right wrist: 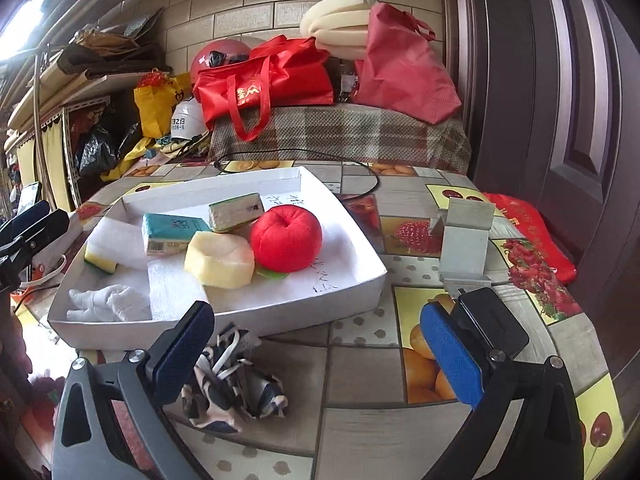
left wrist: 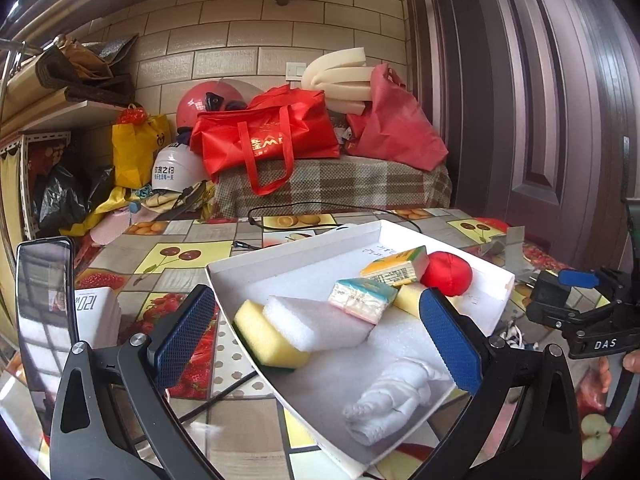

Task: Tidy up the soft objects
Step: 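Grasp the purple-blue hair ties with the left gripper while the right grasps the scarf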

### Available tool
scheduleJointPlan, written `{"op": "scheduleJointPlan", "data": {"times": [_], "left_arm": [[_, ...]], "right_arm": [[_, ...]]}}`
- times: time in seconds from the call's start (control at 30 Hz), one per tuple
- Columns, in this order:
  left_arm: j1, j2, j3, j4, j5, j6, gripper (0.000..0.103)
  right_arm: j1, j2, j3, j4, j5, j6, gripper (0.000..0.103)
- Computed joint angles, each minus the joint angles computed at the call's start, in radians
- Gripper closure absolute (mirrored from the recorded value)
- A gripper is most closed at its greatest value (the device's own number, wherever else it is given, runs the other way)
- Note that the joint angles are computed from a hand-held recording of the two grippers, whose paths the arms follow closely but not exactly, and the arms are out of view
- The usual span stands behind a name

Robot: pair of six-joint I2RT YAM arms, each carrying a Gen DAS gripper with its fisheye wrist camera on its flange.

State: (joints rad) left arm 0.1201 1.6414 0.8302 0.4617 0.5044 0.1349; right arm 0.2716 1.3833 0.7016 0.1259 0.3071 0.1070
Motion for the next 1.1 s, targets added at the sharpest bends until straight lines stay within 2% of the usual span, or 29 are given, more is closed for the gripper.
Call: {"op": "scheduleJointPlan", "data": {"times": [0.1, 0.2, 0.27, 0.3, 0.33, 0.37, 0.4, 0.43, 0.47, 0.57, 0.7, 0.77, 0.87, 0.9, 0.93, 0.97, 1.1], "left_arm": [[0.016, -0.051, -0.039, -0.042, 0.06, 0.048, 0.0], [0.053, -0.111, -0.069, -0.139, 0.165, 0.114, 0.0], [0.083, -0.135, -0.044, -0.319, 0.267, 0.231, 0.0], [0.096, -0.128, -0.001, -0.468, 0.333, 0.327, 0.0], [0.105, -0.111, 0.049, -0.637, 0.383, 0.44, 0.0], [0.102, -0.099, 0.087, -0.781, 0.395, 0.54, 0.0], [0.087, -0.102, 0.098, -0.869, 0.38, 0.602, 0.0], [0.071, -0.108, 0.102, -0.936, 0.361, 0.651, 0.0], [0.052, -0.115, 0.1, -0.983, 0.346, 0.685, 0.0], [-0.018, -0.142, 0.078, -1.057, 0.301, 0.73, 0.001], [-0.13, -0.146, 0.055, -1.05, 0.161, 0.697, 0.012], [-0.165, -0.138, 0.047, -1.034, 0.11, 0.675, 0.021], [-0.173, -0.13, 0.048, -1.015, 0.099, 0.659, 0.035], [-0.175, -0.127, 0.049, -1.009, 0.092, 0.656, 0.043], [-0.176, -0.132, 0.044, -1.0, 0.089, 0.652, 0.06], [-0.171, -0.129, 0.046, -0.998, 0.091, 0.656, 0.068], [-0.153, -0.133, 0.041, -0.998, 0.099, 0.677, 0.072]], "right_arm": [[0.047, 0.034, 0.029, -0.031, 0.013, -0.051, 0.008], [0.09, 0.116, 0.103, -0.103, 0.059, -0.096, 0.01], [0.102, 0.165, 0.15, -0.158, 0.078, -0.106, 0.015], [0.1, 0.186, 0.172, -0.184, 0.075, -0.106, 0.019], [0.095, 0.201, 0.188, -0.209, 0.066, -0.1, 0.027], [0.083, 0.218, 0.208, -0.24, 0.045, -0.091, 0.036], [0.067, 0.236, 0.231, -0.278, 0.008, -0.079, 0.044], [0.048, 0.252, 0.252, -0.313, -0.035, -0.069, 0.058], [0.038, 0.244, 0.246, -0.31, -0.057, -0.065, 0.059], [0.024, 0.213, 0.215, -0.307, -0.073, -0.028, 0.06], [-0.001, 0.156, 0.159, -0.304, -0.106, 0.029, 0.06], [-0.011, 0.13, 0.134, -0.305, -0.116, 0.049, 0.06], [-0.018, 0.088, 0.097, -0.299, -0.124, 0.073, 0.06], [-0.023, 0.086, 0.096, -0.295, -0.13, 0.074, 0.06], [-0.025, 0.081, 0.092, -0.291, -0.132, 0.076, 0.06], [-0.025, 0.077, 0.089, -0.288, -0.133, 0.078, 0.06], [-0.029, 0.062, 0.077, -0.274, -0.129, 0.084, 0.061]]}}
